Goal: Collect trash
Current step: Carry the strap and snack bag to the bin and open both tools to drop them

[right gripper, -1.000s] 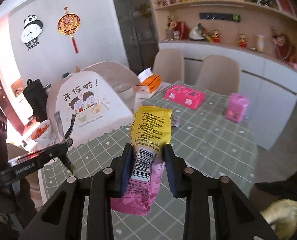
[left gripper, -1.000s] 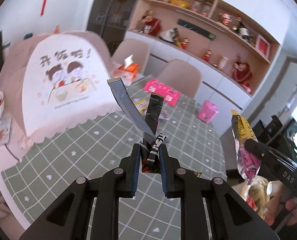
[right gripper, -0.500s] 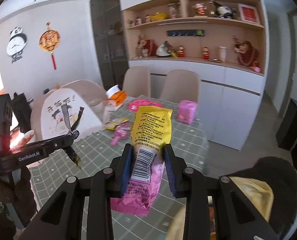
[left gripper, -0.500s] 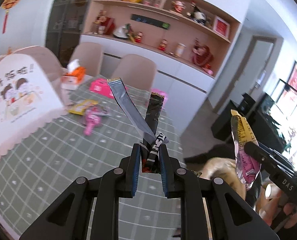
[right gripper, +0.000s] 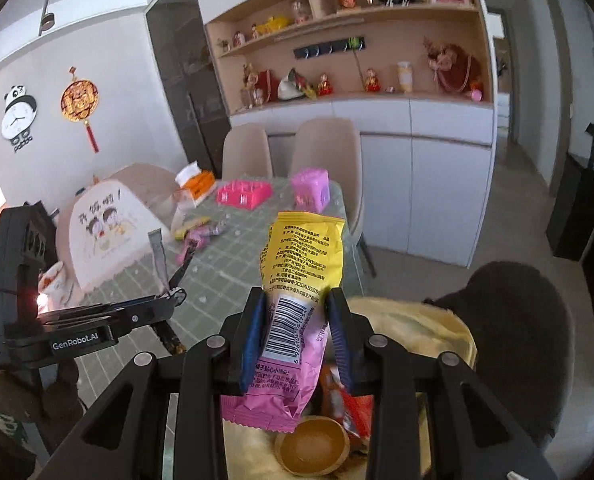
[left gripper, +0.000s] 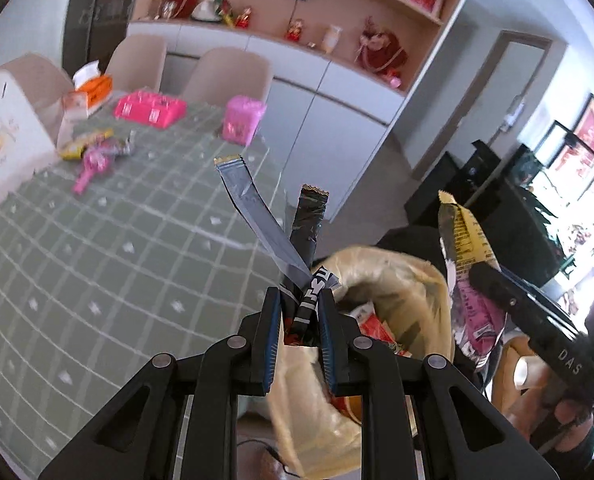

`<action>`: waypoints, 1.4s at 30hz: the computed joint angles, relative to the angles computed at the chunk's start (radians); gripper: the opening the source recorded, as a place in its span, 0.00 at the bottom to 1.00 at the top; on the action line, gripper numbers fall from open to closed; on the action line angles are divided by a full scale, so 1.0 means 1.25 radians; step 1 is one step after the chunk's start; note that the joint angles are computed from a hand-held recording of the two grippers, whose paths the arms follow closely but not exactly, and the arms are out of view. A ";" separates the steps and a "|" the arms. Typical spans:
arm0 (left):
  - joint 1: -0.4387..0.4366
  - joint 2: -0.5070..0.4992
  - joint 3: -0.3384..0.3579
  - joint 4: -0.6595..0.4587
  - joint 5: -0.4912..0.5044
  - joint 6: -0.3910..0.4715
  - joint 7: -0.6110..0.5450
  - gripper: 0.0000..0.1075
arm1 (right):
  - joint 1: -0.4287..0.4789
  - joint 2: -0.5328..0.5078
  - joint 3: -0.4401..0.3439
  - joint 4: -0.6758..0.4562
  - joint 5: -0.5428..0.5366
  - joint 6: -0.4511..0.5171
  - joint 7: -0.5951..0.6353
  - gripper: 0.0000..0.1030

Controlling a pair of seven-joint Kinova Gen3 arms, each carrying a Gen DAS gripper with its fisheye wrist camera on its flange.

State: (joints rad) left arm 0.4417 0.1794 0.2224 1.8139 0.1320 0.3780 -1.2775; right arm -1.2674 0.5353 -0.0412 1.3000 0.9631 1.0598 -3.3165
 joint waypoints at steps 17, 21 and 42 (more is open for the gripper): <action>0.323 0.213 -0.165 -0.098 -0.288 0.029 0.491 0.18 | 0.148 -0.104 -0.031 0.287 -0.016 -0.286 0.024 0.29; 0.331 0.248 -0.153 -0.118 -0.308 0.030 0.509 0.19 | 0.159 -0.117 -0.029 0.319 -0.012 -0.309 -0.004 0.29; 0.223 -0.048 -0.230 0.159 -0.344 -0.100 0.607 0.45 | 0.244 0.083 -0.106 0.106 -0.312 -0.343 0.282 0.29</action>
